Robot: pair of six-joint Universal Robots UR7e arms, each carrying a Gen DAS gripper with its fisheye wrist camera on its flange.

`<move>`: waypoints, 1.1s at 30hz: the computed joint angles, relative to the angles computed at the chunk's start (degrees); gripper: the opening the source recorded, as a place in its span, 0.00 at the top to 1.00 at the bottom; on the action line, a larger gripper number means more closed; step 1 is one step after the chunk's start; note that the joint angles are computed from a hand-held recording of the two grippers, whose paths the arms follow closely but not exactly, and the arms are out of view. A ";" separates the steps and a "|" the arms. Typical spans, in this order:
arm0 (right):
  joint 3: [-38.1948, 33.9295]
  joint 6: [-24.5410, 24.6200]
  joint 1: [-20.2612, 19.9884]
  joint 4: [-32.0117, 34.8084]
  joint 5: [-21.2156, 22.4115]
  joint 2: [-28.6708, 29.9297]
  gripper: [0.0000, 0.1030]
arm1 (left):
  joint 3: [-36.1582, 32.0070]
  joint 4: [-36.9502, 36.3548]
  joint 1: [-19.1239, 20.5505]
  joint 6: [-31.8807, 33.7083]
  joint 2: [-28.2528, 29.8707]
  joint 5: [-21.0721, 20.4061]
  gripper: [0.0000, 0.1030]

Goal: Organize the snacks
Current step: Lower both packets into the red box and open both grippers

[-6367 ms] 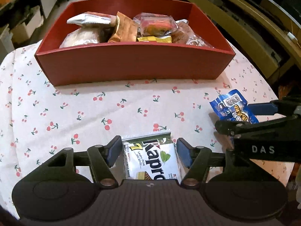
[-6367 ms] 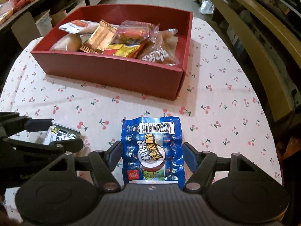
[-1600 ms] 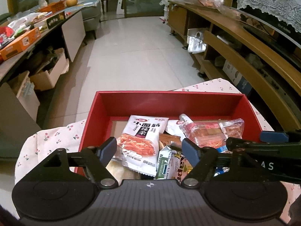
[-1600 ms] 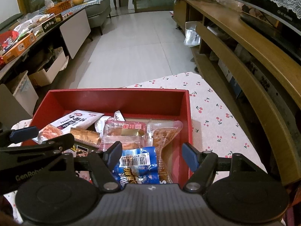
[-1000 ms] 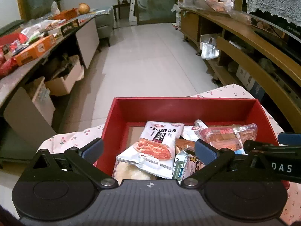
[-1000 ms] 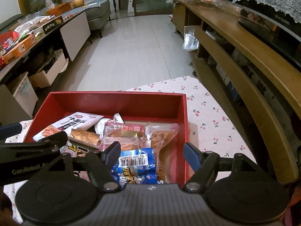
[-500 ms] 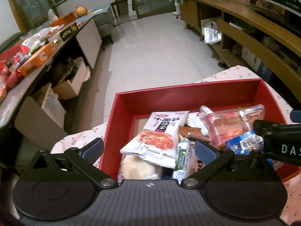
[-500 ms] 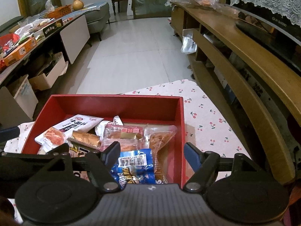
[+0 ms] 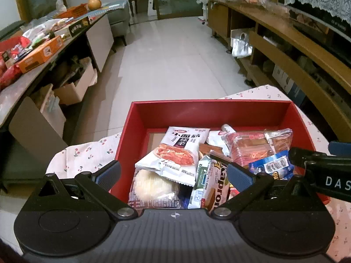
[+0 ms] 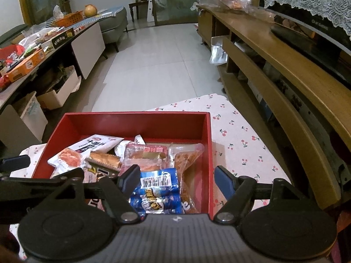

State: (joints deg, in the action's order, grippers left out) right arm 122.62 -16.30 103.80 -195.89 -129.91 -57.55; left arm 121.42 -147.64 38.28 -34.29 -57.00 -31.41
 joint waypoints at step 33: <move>1.87 1.23 0.75 -0.22 -1.37 -1.08 0.24 | 2.85 -4.30 -0.82 -1.34 -2.68 -4.04 0.00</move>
